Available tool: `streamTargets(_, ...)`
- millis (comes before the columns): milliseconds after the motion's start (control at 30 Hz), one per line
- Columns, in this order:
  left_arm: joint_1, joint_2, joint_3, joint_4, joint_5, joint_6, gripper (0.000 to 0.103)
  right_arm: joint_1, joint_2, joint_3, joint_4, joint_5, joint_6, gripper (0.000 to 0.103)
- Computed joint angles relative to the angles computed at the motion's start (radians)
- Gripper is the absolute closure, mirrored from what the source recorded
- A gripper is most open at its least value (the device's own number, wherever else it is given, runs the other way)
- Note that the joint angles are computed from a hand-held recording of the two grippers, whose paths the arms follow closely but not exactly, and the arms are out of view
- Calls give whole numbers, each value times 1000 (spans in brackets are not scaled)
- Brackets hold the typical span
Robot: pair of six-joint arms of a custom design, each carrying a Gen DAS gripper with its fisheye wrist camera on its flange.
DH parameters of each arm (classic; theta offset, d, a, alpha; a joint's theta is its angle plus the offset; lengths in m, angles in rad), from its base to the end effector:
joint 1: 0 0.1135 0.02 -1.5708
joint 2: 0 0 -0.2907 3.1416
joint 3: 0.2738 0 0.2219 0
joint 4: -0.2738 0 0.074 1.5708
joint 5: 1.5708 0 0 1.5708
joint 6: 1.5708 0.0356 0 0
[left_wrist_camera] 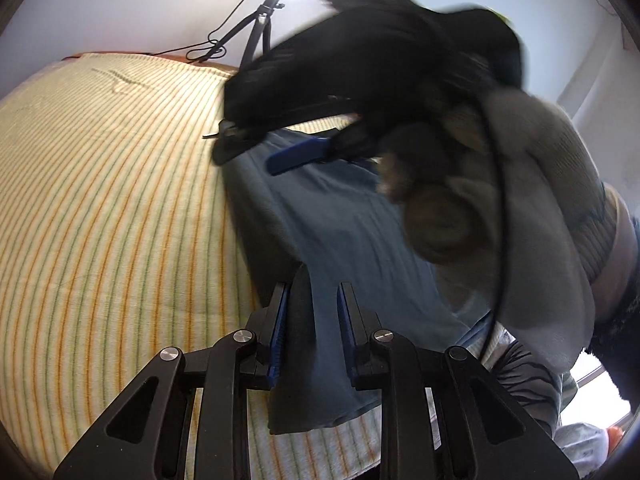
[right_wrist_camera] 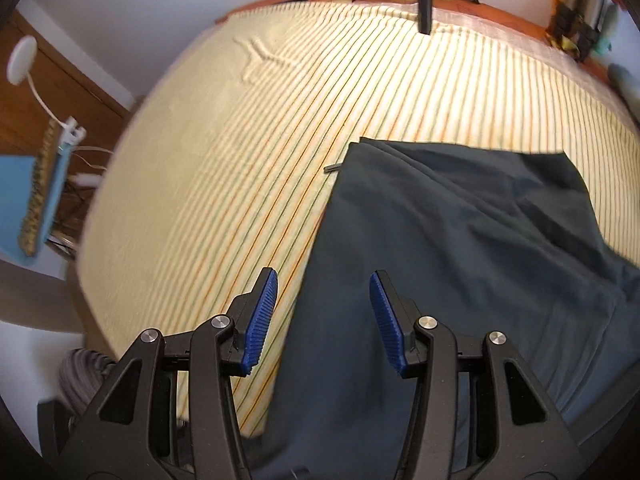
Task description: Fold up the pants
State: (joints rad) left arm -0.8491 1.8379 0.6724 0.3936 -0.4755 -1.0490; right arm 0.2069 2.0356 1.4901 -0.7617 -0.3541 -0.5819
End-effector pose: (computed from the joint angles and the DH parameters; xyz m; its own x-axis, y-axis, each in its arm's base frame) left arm 0.2182 -0.2233 0.1475 -0.6204 -0.4617 -0.6340 -0.1748 0.8694 -0.4621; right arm 0.3812 0.0926 0.2101 -0.6349 -0.6600 -0.4017 -0.7541 0.6424 0.1365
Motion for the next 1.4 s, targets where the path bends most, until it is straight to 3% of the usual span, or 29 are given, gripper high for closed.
streamTargets(133,-3,7,5,5,-5,4,82,68,5,-38,98,160,32,53)
streamTargets(200,-8,7,16,-20,-18,5,82,81,3,-57,130,187,36,53)
streamTargets(267,-18,2,28,-62,-40,-9,81,87,-8,-78,161,212,34,65)
streamTargets(300,-26,-1,38,-95,-63,-26,77,85,-9,-78,161,210,26,74)
streamTargets(367,-43,-4,55,-164,-104,-75,55,70,-2,-58,130,182,23,81)
streamTargets(567,-22,18,2,-77,-35,-126,53,3,28,32,16,76,6,94)
streamTargets(633,-24,17,0,-58,-43,-127,56,-25,34,57,-17,26,3,96)
streamTargets(733,-18,14,-18,5,-23,-116,95,-76,53,106,-67,-47,-11,98)
streamTargets(900,-23,-24,-59,109,-59,-60,98,-156,81,191,-182,-221,-18,98)
streamTargets(1033,-30,-78,-126,171,-75,-57,99,-175,82,226,-237,-290,-19,99)
streamTargets(1167,-40,-139,-217,208,-107,-89,99,-109,14,127,-132,-295,54,99)
streamTargets(1267,-66,-194,-260,183,-166,-135,100,-71,-11,90,-96,-297,93,99)
streamTargets(1400,-157,-315,-279,7,-309,-218,101,-26,-41,47,-79,-334,115,102)
